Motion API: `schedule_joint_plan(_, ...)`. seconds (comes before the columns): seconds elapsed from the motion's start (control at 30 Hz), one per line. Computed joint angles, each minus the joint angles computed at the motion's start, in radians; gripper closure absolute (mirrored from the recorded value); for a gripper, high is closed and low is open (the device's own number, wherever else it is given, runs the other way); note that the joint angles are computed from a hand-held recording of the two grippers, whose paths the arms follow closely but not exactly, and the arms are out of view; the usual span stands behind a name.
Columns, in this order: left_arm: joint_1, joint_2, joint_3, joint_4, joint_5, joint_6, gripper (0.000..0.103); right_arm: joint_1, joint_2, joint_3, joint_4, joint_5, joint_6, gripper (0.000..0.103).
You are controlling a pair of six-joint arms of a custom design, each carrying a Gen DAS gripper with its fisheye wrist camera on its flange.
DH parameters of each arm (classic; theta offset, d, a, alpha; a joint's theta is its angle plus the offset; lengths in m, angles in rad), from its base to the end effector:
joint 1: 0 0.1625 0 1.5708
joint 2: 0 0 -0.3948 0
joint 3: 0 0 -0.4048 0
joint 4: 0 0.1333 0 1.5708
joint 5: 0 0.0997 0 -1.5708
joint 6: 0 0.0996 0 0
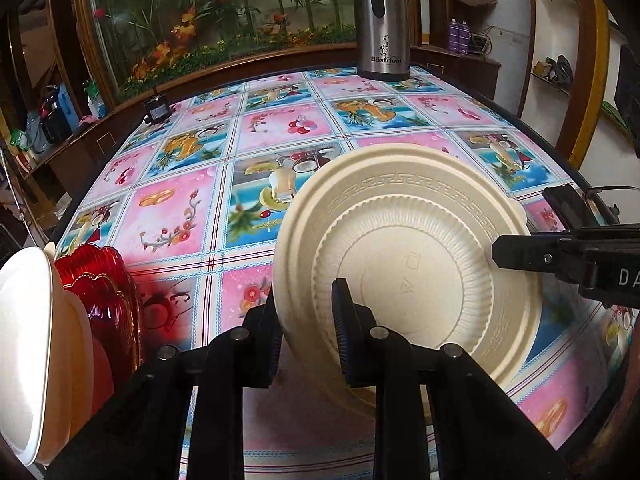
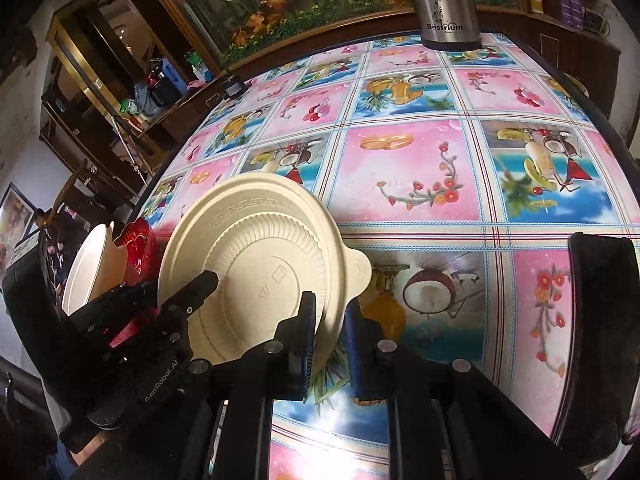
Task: Organize plates and bowls
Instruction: 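Carry the beige bowl with both grippers over the plate stack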
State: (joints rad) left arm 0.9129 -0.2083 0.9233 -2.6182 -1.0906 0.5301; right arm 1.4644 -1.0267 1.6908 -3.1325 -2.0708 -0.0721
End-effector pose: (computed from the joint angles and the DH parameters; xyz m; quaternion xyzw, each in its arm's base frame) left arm -0.3564 -0.7545 -0.0722 0.5035 0.8159 -0.1753 0.2238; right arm 0.0157 -0.6590 0.2742 -0.1223 -0.8710 0.3989 0.2595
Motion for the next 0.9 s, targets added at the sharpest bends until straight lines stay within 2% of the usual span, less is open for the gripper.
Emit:
schedule_joint_plan(0.6, 0.003, -0.022, 0.025, -0.026, 0.002, 0.000, 0.082, 0.011, 0.006, -0.004, -0.018, 0.008, -0.016, 0.089)
schedule_joint_plan(0.9, 0.011, -0.072, 0.052, -0.057, -0.017, -0.012, 0.082, 0.044, 0.021, -0.031, -0.019, 0.017, -0.044, 0.089)
